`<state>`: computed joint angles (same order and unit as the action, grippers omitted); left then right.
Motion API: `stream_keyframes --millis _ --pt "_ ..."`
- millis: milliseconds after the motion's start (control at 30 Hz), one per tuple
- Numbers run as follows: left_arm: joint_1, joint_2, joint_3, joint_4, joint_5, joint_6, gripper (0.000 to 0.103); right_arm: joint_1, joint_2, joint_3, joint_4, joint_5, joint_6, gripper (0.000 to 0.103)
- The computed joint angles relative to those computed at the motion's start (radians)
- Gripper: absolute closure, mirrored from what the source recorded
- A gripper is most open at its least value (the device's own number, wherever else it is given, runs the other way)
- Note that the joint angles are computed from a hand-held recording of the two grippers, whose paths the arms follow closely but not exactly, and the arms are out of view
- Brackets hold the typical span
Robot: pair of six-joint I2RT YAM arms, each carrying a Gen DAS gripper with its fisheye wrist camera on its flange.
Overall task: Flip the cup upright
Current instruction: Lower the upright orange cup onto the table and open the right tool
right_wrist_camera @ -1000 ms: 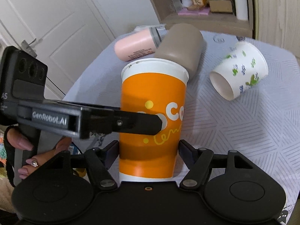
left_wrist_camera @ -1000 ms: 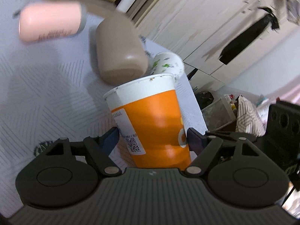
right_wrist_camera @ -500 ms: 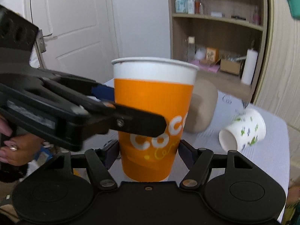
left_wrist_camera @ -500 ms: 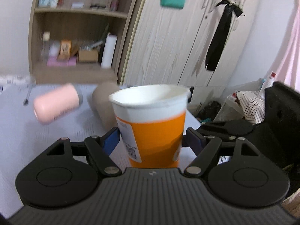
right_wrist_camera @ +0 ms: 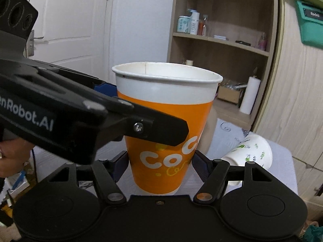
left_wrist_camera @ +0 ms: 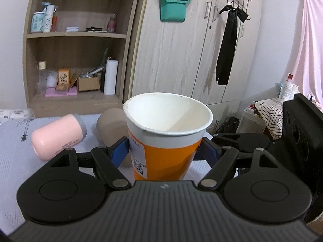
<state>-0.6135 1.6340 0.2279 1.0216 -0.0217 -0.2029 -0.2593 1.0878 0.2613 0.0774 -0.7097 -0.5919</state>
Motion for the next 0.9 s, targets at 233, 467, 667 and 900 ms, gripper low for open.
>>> stream_keyframes --millis 233,467,667,900 --pt "0.009 0.095 0.052 0.032 0.008 0.033 0.026 0.044 0.097 -0.041 0.206 0.078 0.049 0.029" --pt "-0.023 0.215 0.087 0.111 -0.049 0.046 0.026 0.093 0.201 -0.116 0.440 0.166 0.112 0.028" --pt "-0.026 0.191 0.110 0.036 -0.053 0.043 0.026 0.081 0.239 -0.111 0.477 0.149 0.121 0.028" --pt "-0.015 0.143 0.076 0.020 -0.039 0.017 0.023 0.112 0.183 -0.118 0.455 0.190 0.155 0.020"
